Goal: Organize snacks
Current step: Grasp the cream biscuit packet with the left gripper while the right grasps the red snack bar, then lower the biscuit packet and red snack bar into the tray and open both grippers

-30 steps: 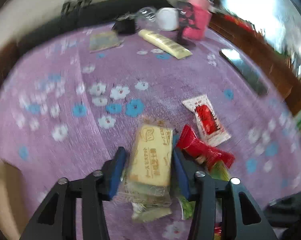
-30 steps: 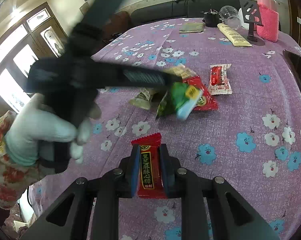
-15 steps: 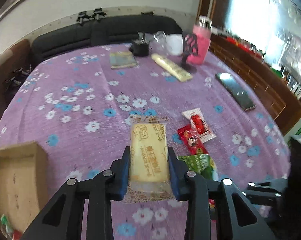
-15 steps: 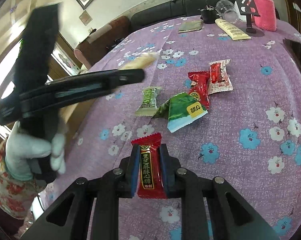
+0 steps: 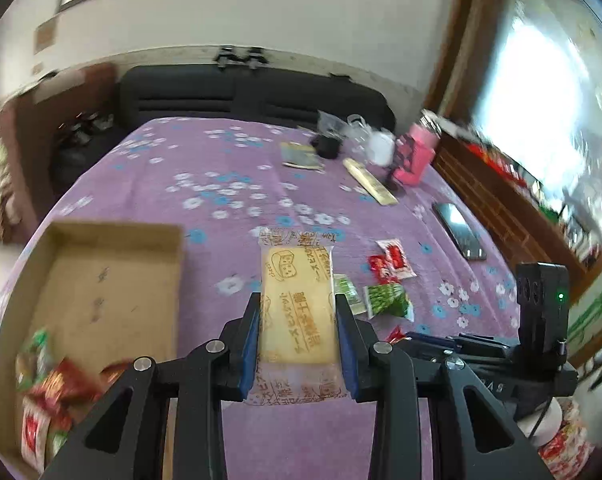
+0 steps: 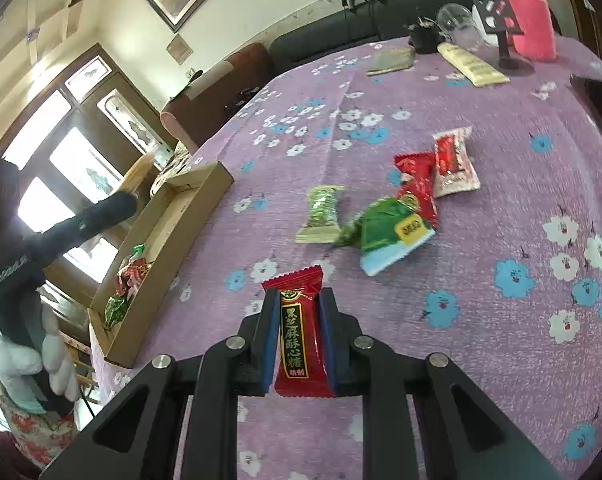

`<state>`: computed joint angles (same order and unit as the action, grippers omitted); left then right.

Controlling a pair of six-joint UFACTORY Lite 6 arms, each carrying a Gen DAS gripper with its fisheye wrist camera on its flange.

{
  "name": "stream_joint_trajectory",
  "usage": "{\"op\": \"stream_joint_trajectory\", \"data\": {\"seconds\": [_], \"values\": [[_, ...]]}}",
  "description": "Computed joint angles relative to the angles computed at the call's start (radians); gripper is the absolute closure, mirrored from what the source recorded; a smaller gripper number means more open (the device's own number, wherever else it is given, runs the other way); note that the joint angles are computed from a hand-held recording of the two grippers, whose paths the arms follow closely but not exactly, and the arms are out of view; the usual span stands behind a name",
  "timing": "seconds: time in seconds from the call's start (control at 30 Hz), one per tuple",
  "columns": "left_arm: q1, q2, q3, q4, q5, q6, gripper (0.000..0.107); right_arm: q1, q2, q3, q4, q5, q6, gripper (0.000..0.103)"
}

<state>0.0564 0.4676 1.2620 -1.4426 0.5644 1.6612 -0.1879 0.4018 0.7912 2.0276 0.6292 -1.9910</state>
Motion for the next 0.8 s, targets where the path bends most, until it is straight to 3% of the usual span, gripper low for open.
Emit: {"op": "stream_joint_trajectory", "data": {"seconds": [0.27,0.53,0.67,0.8], "values": [[0.268,0.019,-0.047,-0.035,0.055,0.045,0.072,0.235,-0.115,0.024,0.035,-0.099,0.084,0.084],[0.419,0.096,0.001,-0.013,0.059,0.040,0.072,0.503,-0.013,0.259,0.005,-0.252,0.240,0.084],[0.444,0.138,0.021,0.003,0.051,0.032,0.072,0.592,0.111,0.424,-0.113,-0.315,0.397,0.084],[0.471,0.198,0.073,0.024,0.050,-0.007,0.071,0.653,0.268,0.631,-0.400,-0.352,0.718,0.084]]}}
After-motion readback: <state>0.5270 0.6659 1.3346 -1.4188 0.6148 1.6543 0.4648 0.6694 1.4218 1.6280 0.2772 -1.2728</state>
